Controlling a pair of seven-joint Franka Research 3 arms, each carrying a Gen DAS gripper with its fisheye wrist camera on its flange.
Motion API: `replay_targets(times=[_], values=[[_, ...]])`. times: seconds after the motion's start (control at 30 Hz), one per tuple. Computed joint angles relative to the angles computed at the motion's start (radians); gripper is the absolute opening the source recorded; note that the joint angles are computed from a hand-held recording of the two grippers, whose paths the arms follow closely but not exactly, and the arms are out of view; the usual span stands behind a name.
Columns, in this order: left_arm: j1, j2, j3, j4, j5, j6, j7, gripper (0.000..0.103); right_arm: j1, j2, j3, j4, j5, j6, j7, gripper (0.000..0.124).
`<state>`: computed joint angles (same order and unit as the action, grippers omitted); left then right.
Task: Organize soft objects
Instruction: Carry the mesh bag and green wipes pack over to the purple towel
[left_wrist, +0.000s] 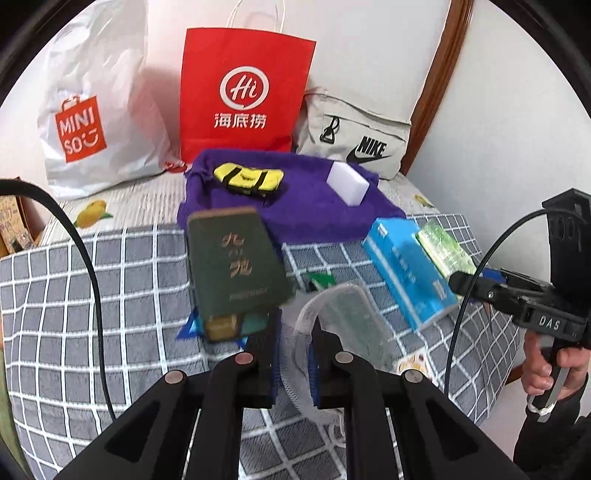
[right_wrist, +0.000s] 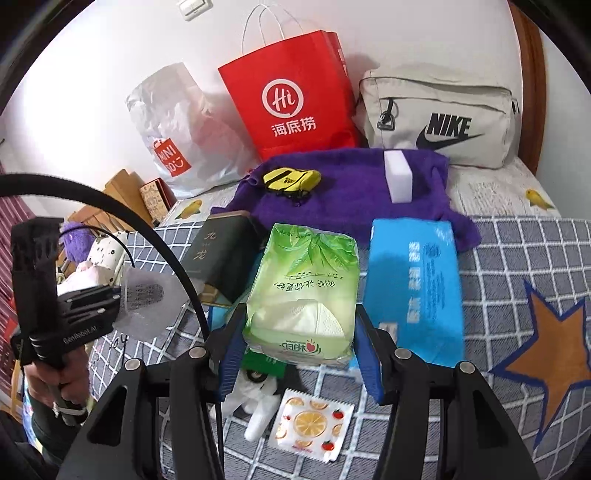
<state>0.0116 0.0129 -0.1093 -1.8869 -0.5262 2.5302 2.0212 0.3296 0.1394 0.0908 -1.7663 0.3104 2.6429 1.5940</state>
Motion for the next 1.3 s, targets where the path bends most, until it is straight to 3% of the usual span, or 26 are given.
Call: replay_targets(times=[0.3,0.7,0.77,0.87,1.0,1.2,1.3], values=[[0.02,0.087,-0.023,0.125,0.013,-0.039,-0.01,0.007,-0.001,0.042,-0.015,0.068,-0.054,-0.016,0.031,0.054],[0.047,0.119,-0.04,0.14,0.013,-0.142,0.005,0.005,-0.002,0.08,-0.009,0.112,-0.044,-0.048,0.024,0.054],[0.055,0.117,-0.044,0.137,-0.018,-0.166,0.032,0.009,-0.002,0.081,-0.009,0.114,-0.042,-0.054,0.024,0.054],[0.056,0.106,-0.045,0.12,-0.04,-0.195,0.068,0.021,-0.002,0.079,-0.01,0.109,-0.04,-0.051,0.023,0.054],[0.04,0.08,-0.043,0.069,-0.03,-0.193,0.104,0.052,-0.004,0.071,-0.009,0.096,-0.032,-0.048,0.018,0.054],[0.014,0.084,-0.044,0.044,-0.013,-0.197,0.12,0.058,-0.008,0.057,-0.007,0.072,-0.014,-0.049,0.013,0.054],[-0.002,0.095,-0.047,0.034,0.038,-0.157,0.089,0.063,-0.008,0.047,-0.006,0.056,-0.009,-0.045,0.009,0.054]])
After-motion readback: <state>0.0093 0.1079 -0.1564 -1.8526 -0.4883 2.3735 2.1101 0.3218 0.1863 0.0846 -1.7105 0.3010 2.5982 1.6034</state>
